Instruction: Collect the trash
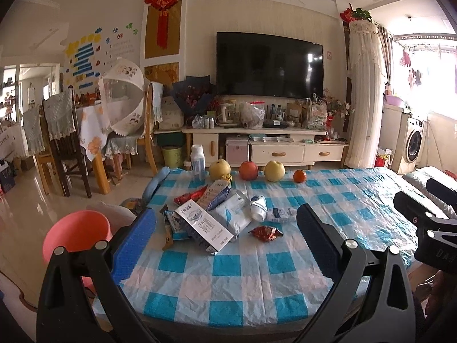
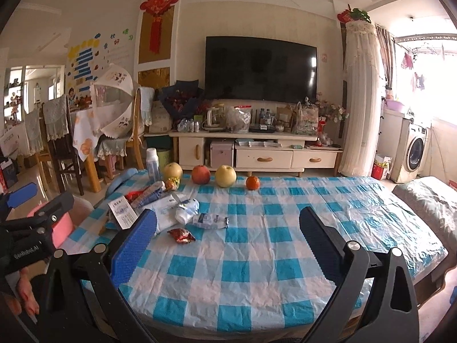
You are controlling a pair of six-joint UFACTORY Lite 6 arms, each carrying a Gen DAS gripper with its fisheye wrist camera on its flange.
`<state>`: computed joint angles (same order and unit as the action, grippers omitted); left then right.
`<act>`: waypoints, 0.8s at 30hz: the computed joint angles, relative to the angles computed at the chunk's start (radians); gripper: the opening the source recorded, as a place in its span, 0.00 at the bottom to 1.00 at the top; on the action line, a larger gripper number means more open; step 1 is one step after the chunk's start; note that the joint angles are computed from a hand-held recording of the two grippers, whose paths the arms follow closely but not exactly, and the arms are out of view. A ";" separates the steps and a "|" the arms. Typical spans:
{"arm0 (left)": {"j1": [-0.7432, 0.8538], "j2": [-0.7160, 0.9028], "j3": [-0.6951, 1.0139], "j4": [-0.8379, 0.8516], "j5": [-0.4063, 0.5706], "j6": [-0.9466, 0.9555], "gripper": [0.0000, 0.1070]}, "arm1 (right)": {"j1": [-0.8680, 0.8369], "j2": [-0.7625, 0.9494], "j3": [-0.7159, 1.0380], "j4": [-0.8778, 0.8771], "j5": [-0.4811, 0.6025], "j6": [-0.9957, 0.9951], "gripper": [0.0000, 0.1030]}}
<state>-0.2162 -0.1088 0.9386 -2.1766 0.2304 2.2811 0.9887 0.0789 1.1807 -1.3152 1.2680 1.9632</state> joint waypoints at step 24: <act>0.071 0.801 0.609 0.495 0.004 -0.713 0.93 | -0.470 0.271 -0.085 -0.443 -0.841 0.436 0.95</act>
<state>-0.1449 0.6925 1.5473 -1.6814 0.2347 1.5677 0.5184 0.3502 1.0952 -1.7583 0.4268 2.3993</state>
